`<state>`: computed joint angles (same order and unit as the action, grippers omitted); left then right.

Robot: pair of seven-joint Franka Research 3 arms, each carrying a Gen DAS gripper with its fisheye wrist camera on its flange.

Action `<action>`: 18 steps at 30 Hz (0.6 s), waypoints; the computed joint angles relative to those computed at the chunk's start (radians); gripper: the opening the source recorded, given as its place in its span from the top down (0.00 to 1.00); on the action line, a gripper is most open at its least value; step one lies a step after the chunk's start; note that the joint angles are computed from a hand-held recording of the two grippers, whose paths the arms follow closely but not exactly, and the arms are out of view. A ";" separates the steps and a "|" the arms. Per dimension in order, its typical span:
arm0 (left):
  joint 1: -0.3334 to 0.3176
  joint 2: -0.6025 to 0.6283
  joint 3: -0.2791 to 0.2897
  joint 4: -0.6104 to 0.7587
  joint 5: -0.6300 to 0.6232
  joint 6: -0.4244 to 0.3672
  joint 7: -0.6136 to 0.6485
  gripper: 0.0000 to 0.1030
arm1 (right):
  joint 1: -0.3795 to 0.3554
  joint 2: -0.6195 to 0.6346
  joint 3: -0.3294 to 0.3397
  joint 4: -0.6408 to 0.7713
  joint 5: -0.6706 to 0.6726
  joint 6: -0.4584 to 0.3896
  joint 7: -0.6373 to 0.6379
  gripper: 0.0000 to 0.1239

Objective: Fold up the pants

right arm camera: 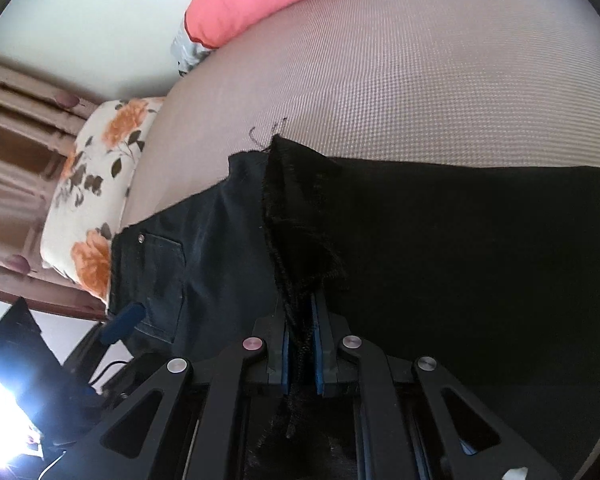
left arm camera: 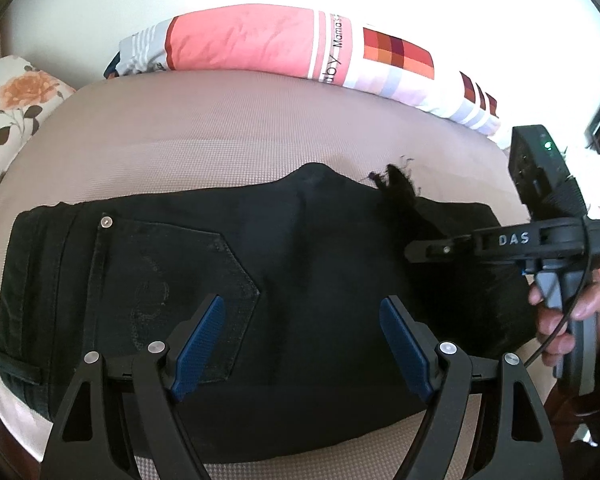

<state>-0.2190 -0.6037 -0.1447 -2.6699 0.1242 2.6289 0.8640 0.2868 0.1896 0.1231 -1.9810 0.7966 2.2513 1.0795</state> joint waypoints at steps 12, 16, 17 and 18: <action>-0.106 0.016 0.134 -0.009 -0.192 0.074 0.119 0.22 | -0.002 -0.070 -0.005 -0.065 0.077 -0.012 -0.045 0.72; -0.226 0.065 0.250 0.017 -0.393 0.078 0.269 0.22 | -0.003 -0.144 -0.025 -0.144 0.079 0.065 -0.033 0.70; -0.253 0.085 0.276 0.029 -0.449 0.071 0.305 0.22 | -0.003 -0.166 -0.029 -0.167 0.083 0.086 -0.036 0.70; -0.269 0.101 0.290 0.040 -0.496 0.063 0.331 0.22 | -0.003 -0.183 -0.033 -0.186 0.086 0.102 -0.039 0.69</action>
<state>-0.4876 -0.5025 0.1456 -2.6296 -0.3717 2.6919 1.1952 0.2838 0.0068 0.0898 -2.1669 0.8830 2.3537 1.0410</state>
